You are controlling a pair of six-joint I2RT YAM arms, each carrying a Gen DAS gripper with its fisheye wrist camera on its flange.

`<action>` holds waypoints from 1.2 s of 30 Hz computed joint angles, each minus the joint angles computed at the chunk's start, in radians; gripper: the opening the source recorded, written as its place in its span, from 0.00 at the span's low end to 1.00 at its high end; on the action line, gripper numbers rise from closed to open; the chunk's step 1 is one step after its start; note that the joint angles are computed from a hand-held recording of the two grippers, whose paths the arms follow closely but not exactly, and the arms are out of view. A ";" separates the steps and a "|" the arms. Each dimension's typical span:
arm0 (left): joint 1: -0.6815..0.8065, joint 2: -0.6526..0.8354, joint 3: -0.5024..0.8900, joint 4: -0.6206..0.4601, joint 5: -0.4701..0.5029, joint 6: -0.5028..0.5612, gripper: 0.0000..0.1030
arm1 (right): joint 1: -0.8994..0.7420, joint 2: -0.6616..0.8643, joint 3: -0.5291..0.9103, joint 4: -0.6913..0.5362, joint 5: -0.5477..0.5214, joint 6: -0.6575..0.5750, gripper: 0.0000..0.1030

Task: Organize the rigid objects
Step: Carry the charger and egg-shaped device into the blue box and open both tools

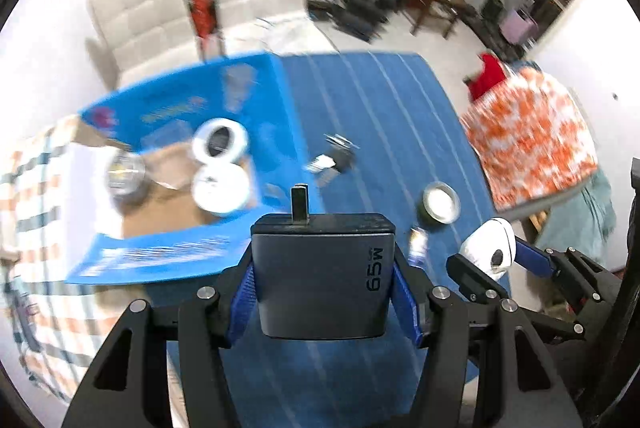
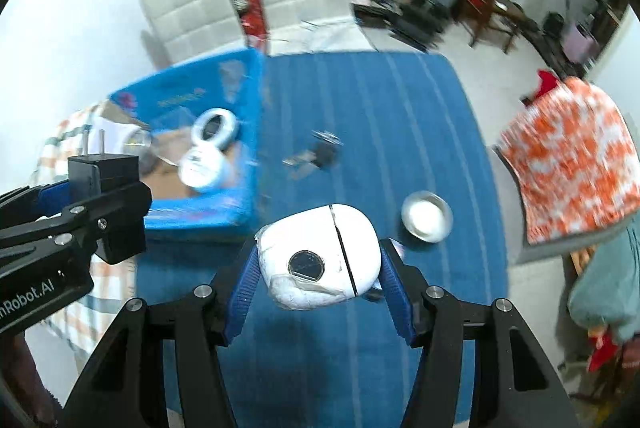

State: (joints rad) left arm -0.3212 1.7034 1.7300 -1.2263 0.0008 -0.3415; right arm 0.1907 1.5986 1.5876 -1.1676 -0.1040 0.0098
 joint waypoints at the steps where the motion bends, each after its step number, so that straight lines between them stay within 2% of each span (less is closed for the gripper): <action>1: 0.019 -0.018 -0.010 0.001 -0.012 0.007 0.54 | 0.031 0.008 0.019 -0.004 0.001 0.019 0.58; 9: 0.221 -0.129 -0.068 -0.014 -0.046 0.099 0.54 | 0.219 0.093 0.164 -0.028 0.039 0.107 0.59; 15: 0.339 -0.162 -0.085 -0.010 0.000 0.168 0.54 | 0.313 0.176 0.238 -0.019 0.080 0.155 0.59; 19: 0.423 -0.149 -0.099 -0.002 0.039 0.230 0.54 | 0.337 0.254 0.232 0.027 0.050 0.178 0.59; 22: 0.493 -0.107 -0.122 0.016 0.068 0.272 0.54 | 0.349 0.324 0.211 0.079 0.034 0.193 0.59; 27: 0.578 0.013 -0.149 0.045 0.115 0.311 0.54 | 0.368 0.481 0.260 0.127 0.012 0.225 0.59; 36: 0.588 0.245 -0.077 0.048 0.119 0.342 0.54 | 0.403 0.705 0.436 0.098 -0.011 0.267 0.59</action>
